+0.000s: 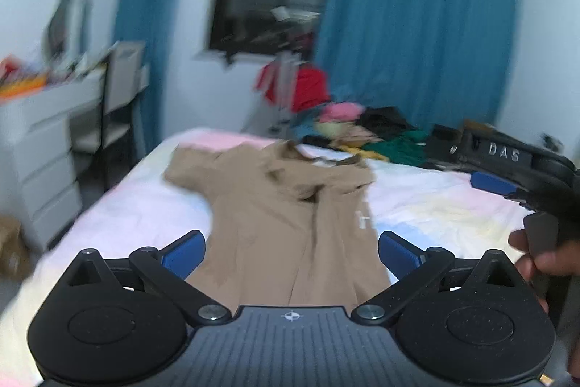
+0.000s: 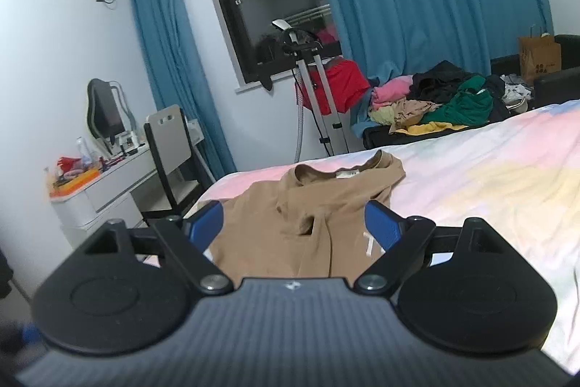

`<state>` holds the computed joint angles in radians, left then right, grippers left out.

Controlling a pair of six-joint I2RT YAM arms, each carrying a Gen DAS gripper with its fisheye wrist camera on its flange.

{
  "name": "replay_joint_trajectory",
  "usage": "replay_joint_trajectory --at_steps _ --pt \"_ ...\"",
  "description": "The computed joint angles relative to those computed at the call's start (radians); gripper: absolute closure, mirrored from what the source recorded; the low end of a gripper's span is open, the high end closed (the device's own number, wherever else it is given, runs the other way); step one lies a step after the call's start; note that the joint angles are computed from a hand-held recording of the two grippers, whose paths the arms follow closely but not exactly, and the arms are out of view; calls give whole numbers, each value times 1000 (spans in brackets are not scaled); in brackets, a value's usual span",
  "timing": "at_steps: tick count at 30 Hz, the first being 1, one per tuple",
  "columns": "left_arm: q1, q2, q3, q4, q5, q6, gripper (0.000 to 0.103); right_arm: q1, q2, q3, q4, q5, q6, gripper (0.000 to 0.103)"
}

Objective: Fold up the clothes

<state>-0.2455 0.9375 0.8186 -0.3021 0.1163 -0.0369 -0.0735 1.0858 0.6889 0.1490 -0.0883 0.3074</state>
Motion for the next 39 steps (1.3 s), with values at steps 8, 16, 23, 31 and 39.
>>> replay_joint_trajectory --at_steps 8,16,23,31,39 --pt "67 -55 -185 204 44 -40 1 40 -189 -262 128 56 -51 16" --pt "154 -82 -280 297 82 -31 1 69 -196 -303 149 105 -88 17" --pt "169 -59 -280 289 73 -25 1 74 -188 -307 151 111 -87 17" --pt "199 -46 -263 245 72 -32 0 84 -211 -319 135 142 -80 17" --pt "204 -54 -257 222 83 -38 0 84 -196 -298 116 158 -70 17"
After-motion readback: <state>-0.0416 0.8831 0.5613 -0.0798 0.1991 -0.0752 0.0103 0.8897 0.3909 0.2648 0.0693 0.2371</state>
